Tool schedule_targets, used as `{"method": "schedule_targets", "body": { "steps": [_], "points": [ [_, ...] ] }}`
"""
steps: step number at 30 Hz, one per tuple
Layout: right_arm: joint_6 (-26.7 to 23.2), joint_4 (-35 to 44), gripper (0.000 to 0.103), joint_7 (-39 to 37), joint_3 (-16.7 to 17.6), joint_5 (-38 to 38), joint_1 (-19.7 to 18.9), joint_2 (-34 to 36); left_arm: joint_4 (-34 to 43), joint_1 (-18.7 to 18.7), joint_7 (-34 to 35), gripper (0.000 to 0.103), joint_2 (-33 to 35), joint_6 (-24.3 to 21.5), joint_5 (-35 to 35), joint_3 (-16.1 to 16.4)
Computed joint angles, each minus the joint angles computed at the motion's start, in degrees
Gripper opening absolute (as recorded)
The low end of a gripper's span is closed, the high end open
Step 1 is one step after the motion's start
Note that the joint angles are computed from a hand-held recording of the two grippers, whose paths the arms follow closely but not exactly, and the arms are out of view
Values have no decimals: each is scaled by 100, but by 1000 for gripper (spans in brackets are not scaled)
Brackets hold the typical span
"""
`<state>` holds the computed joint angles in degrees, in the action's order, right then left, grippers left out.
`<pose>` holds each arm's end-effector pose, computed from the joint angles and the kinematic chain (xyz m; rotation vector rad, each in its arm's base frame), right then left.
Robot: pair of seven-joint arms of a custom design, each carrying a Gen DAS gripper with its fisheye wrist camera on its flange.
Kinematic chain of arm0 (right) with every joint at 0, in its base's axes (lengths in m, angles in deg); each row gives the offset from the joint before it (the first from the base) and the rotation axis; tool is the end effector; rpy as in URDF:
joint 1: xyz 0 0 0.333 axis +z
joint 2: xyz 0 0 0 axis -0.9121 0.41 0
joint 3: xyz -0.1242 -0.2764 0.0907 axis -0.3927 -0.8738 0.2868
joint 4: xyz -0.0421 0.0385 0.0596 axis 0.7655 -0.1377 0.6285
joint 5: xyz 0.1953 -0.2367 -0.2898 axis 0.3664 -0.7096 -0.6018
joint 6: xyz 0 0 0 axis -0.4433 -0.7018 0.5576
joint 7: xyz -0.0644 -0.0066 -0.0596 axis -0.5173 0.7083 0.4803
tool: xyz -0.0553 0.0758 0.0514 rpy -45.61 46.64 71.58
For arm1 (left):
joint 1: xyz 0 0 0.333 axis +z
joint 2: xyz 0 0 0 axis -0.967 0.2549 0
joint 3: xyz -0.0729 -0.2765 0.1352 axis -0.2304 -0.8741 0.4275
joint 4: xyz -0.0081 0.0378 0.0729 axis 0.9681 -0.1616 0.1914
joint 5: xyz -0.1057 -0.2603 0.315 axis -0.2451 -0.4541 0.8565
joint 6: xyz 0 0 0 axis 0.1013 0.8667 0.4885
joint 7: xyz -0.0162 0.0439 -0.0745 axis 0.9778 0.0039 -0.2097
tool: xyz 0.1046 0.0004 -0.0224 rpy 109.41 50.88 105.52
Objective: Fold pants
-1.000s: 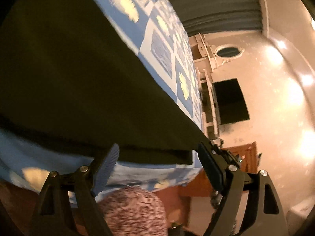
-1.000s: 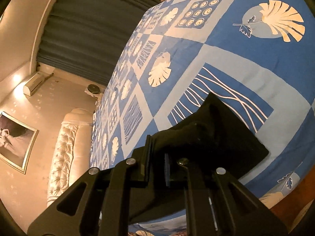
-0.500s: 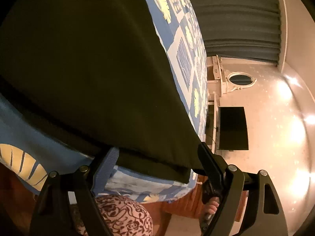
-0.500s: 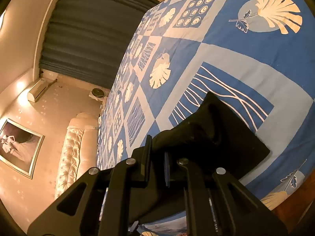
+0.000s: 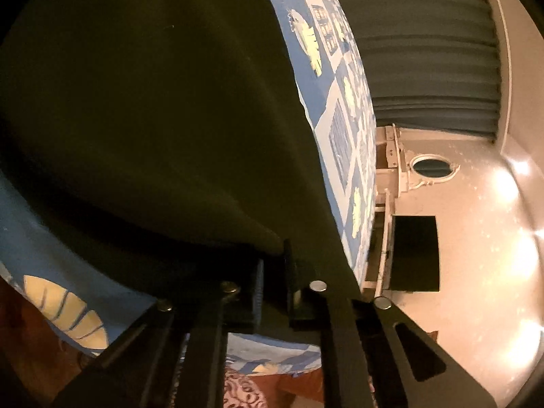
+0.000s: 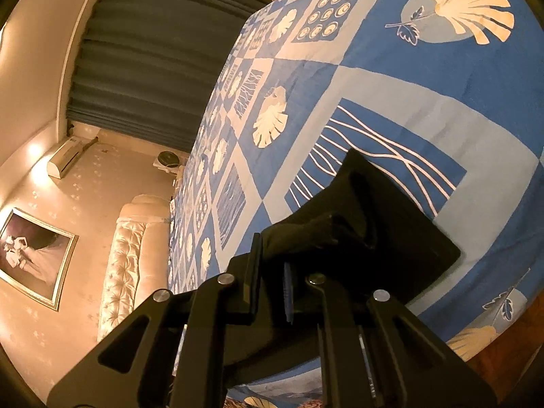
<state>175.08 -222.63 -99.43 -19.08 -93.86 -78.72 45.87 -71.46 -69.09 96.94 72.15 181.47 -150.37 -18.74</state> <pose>0.4509 0.1015 0.5066 -0.2906 2.0445 -0.1182 0.6396 -0.0522 0.4707 1.8575 -1.4336 1.0457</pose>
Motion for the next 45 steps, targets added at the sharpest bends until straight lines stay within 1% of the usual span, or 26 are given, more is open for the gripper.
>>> {"method": "schedule_targets", "body": {
  "steps": [3, 6, 9, 12, 14, 18, 20, 21, 22, 23, 24, 25, 26, 27, 28, 29, 31, 33, 34, 35, 36, 37, 38, 40, 44, 45],
  "points": [
    [-75, -131, 11, -25, -56, -17, 99, -152, -144, -34, 563, 8, -272, 193, 72, 0],
    [-159, -325, 11, 4, -97, -41, 214, -329, -243, -83, 820, 8, -442, 233, 49, 53],
    [-229, -499, 10, 43, -211, -45, 398, -397, -276, -100, 858, 8, -496, 160, 62, 119],
    [-403, -665, 10, 169, -211, -57, 447, -478, -246, -125, 953, 8, -435, 170, 181, 133],
    [-438, -786, 9, 291, -239, -63, 475, -510, -179, -175, 767, 8, -325, 227, 372, 99],
    [-502, -830, 9, 250, -470, -152, 745, -468, -321, -167, 668, 8, -387, 338, 485, 107],
    [-446, -855, 10, 81, -859, -144, 1126, -377, -304, -160, 758, 8, -364, 446, 504, 116],
    [-387, -888, 14, -96, -1230, -103, 1479, -352, -244, -148, 776, 8, -299, 427, 534, 123],
    [-450, -888, 16, -213, -1421, -56, 1668, -380, -222, -132, 747, 8, -268, 398, 575, 128],
    [-795, -853, 22, -377, -1578, -43, 1814, -547, -228, -105, 717, 8, -264, 339, 592, 137],
    [-1094, -795, 26, -499, -1555, -90, 1768, -692, -216, -85, 692, 8, -237, 269, 599, 140],
    [-1358, -730, 26, -642, -1477, -223, 1633, -859, -199, -74, 690, 8, -206, 218, 629, 134],
    [-1520, -660, 26, -740, -1387, -370, 1458, -990, -216, -64, 702, 8, -213, 209, 647, 128],
    [-1518, -623, 26, -812, -1440, -443, 1431, -1013, -234, -59, 726, 8, -213, 225, 632, 121],
    [-1365, -584, 27, -1054, -1693, -383, 1586, -920, -223, -64, 732, 8, -200, 241, 642, 109],
    [-1210, -518, 27, -1366, -2060, -283, 1857, -765, -218, -70, 729, 8, -196, 256, 667, 99],
    [-1319, -321, 27, -1721, -2372, -248, 2022, -571, -231, -62, 702, 8, -224, 212, 695, 98],
    [-1101, -165, 27, -2463, -3086, 231, 2662, -263, -264, -49, 699, 8, -279, 119, 723, 110],
    [-1145, -72, 27, -2682, -3386, 458, 2968, -149, -313, -45, 760, 8, -338, 67, 749, 116],
    [-1377, 64, 27, -2847, -3576, 650, 3178, -18, -326, -46, 813, 8, -365, 11, 785, 125],
    [-1567, 167, 27, -2985, -3649, 788, 3295, 81, -330, -49, 865, 8, -381, -59, 819, 132],
    [-1704, 257, 27, -3109, -3687, 899, 3346, 178, -365, -42, 947, 8, -425, -145, 856, 148],
    [-1790, 324, 27, -3123, -3609, 953, 3279, 275, -374, -49, 967, 8, -435, -167, 893, 156],
    [-1650, 333, 27, -3241, -3552, 1146, 3249, 374, -383, -46, 986, 8, -434, -274, 976, 182],
    [-1741, 513, 27, -3389, -3221, 1276, 2945, 607, -353, -43, 885, 8, -369, -368, 1101, 196],
    [-1815, 561, 24, -3401, -3098, 1262, 2825, 640, -334, -39, 857, 8, -341, -388, 1109, 195]
  ]
}}
